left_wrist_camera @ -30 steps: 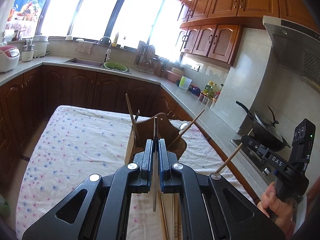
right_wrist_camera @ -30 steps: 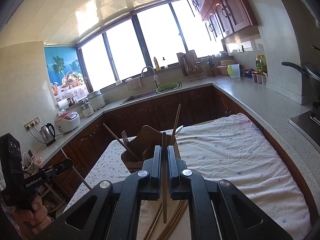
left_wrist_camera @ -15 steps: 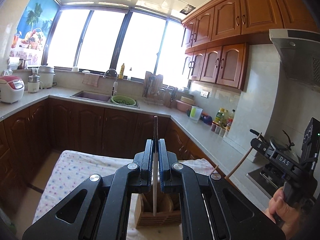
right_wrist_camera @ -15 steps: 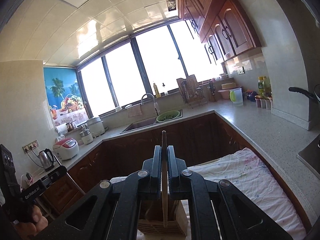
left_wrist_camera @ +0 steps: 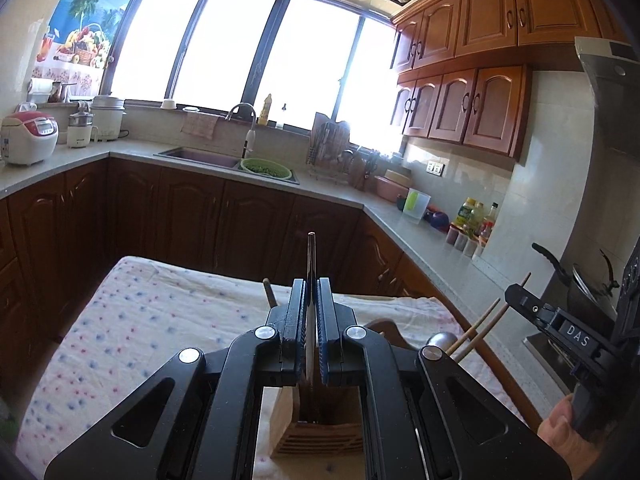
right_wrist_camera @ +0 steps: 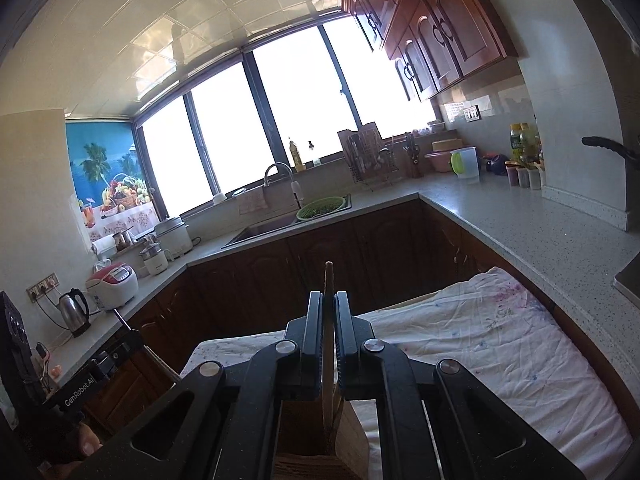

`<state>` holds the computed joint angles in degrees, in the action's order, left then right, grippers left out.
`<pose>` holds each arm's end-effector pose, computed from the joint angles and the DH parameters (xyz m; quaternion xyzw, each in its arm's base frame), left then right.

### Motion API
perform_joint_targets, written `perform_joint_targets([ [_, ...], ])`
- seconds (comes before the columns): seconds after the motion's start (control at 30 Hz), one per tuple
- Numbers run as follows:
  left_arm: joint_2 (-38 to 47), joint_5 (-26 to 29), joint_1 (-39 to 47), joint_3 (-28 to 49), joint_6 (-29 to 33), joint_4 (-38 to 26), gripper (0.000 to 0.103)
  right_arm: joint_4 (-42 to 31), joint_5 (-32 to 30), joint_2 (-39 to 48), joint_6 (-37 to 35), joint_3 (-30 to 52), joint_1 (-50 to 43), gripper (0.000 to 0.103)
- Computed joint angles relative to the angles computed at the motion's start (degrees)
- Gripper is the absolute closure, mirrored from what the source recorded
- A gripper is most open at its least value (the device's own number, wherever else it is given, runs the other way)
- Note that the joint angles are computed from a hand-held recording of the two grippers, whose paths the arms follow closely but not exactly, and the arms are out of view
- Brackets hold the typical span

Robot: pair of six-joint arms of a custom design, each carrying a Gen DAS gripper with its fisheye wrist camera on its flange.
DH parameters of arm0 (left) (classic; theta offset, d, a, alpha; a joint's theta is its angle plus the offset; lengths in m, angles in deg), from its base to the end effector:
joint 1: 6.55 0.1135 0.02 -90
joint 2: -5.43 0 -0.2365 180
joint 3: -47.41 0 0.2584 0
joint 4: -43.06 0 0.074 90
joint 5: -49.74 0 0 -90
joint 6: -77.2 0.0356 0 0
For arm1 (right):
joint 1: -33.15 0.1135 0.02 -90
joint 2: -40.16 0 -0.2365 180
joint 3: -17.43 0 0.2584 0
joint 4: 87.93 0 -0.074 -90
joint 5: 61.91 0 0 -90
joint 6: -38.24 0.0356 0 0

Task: Organize utensils
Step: 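Lower both chopsticks into the holder slots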

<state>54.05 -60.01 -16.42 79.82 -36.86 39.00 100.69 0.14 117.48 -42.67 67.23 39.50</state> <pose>0.2116 -0.0246 0.1816 -0.1971 0.7900 -0.0297 0.5797 0.2933 0.0494 0.1907 -0.1215 0.7927 0.2705 0.5327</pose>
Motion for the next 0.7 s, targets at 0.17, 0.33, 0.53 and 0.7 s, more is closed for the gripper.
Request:
perform_joint_targets([
  [0.17, 3.8, 0.9, 0.4, -1.1, -0.9, 2.4, 0.099, 0.3, 0.9, 3.6, -1.0, 0.2, 0.7, 0.097],
  [0.33, 6.6, 2.4, 1.3, -1.0, -1.1, 3.6, 0.098, -0.2, 1.6, 5.2, -1.7, 0.4, 1.3, 0.097],
  [0.53, 6.9, 2.9, 1.4, -0.8, -1.0, 3.0, 0.097, -1.3, 2.8, 5.7, -2.1, 0.7, 2.3, 0.097],
  [0.7, 7.1, 3.0, 1.5, -0.5, -0.9, 2.7, 0.097, -2.2, 2.9, 5.8, -2.1, 1.3, 2.4, 0.097],
])
